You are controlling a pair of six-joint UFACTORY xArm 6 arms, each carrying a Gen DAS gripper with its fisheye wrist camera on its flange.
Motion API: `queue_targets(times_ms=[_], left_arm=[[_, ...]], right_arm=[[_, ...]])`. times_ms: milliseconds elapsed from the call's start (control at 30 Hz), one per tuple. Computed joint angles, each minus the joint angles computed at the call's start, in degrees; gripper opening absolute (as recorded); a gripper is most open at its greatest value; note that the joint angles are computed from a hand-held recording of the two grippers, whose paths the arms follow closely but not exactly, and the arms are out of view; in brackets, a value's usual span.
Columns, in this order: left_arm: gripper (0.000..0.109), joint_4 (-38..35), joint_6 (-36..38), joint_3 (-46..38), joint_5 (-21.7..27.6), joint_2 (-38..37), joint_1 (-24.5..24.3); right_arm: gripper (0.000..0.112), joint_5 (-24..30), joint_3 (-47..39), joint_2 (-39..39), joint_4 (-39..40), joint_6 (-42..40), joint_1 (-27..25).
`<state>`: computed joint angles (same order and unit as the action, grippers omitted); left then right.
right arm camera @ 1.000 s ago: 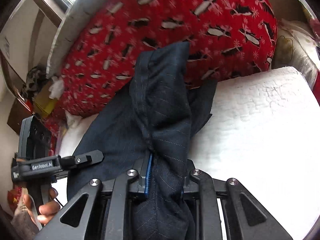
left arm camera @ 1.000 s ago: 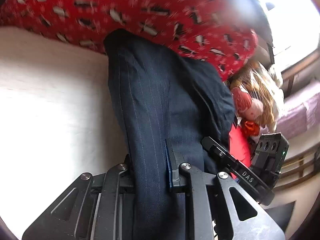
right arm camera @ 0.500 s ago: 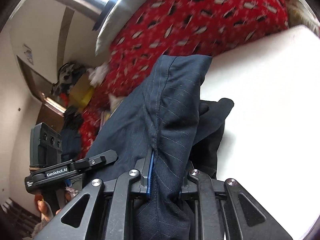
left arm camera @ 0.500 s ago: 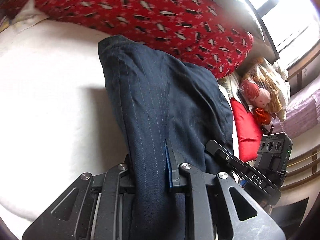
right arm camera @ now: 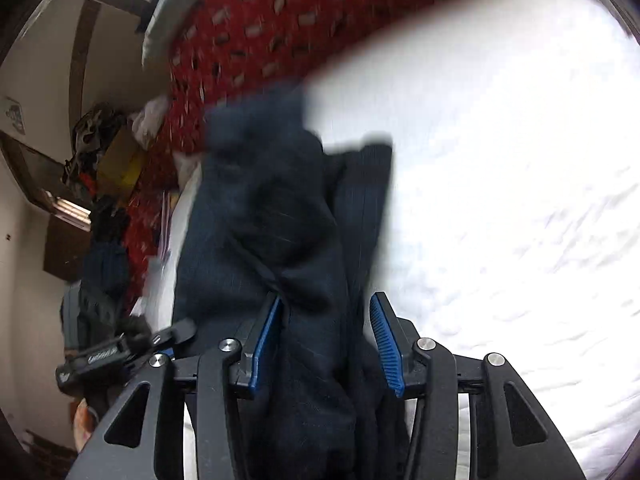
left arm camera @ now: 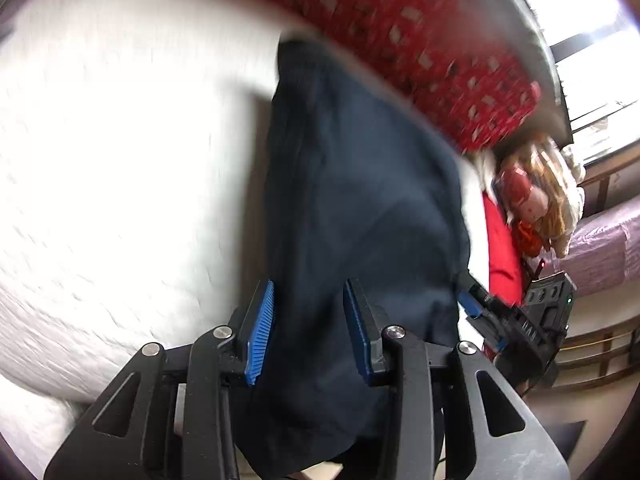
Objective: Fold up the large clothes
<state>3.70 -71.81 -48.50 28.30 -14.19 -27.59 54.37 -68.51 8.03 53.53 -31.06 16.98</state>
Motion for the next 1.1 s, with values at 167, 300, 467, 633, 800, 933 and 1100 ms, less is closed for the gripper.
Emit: queue_targets(times_ms=[167,300,467,633,800,933,1100], left_arm=[[0.034,8.7,0.0,-9.7,2.8,6.3,1.4],[0.035,12.0,3.9,-19.7,8.8,15.9,2.8],[0.034,12.9,5.6,-24.9,10.5,25.5,4.2],[0.034,17.1,6.8,-27.8,13.5,27.3,3.5],[0.034,14.3,5.5,-22.3,12.3,20.3,3.2],[0.039,19.4,0.4,-15.8,13.4,12.6,-0.9],[0.048,21.2,-4.9,-12.9,15.9,12.6,-5.1]], right_arm=[[0.067,-3.4,-8.8,5.4,4.5,0.9,1.1],[0.004,2.7,-19.8,13.9,3.5,2.1,2.2],[0.003,-2.9,-24.2,18.9,-1.1,1.8,3.6],[0.003,-2.3,-29.6,26.8,-4.2,3.9,3.8],[0.035,0.6,-30.4,25.0,-6.4,10.1,2.6],[0.036,-0.9,-15.1,10.9,3.9,-2.1,0.2],[0.043,-3.1,1.6,-3.8,8.7,-20.5,1.5]])
